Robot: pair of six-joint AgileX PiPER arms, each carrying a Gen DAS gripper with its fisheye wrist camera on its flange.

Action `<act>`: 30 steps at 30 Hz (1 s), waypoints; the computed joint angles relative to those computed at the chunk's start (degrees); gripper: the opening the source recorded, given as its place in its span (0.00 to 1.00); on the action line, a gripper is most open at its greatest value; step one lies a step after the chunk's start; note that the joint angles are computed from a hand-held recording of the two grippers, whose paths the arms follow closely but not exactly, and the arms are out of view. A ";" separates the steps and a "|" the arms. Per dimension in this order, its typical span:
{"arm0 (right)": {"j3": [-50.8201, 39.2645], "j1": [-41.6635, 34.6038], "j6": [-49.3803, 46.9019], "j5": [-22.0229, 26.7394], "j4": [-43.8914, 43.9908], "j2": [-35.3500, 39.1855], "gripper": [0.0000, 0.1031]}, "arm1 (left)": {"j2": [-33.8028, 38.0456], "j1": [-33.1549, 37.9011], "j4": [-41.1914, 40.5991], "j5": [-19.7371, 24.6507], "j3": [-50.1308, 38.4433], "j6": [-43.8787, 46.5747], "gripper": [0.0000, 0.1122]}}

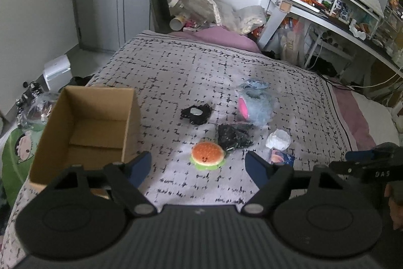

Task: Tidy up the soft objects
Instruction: 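Close the left gripper on the hamburger plush while the right gripper grasps the clear plastic bag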

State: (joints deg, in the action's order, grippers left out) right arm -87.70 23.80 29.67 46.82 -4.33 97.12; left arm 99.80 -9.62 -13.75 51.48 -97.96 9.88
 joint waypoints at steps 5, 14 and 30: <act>-2.20 -0.39 0.45 0.05 0.61 2.87 0.74 | 3.61 -0.79 -0.99 -1.95 -1.47 0.17 0.70; -7.99 -0.74 -0.14 1.00 -1.14 9.35 0.74 | 10.66 -1.52 -3.01 -4.28 -4.36 -0.58 0.69; -20.76 0.71 -1.21 6.71 -5.08 19.83 0.70 | 23.86 -3.63 -2.33 -2.41 -12.74 -0.33 0.69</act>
State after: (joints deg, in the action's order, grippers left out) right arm -108.47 24.51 28.46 53.53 -9.41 116.94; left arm 123.66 -13.26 -16.07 49.07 -110.71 9.55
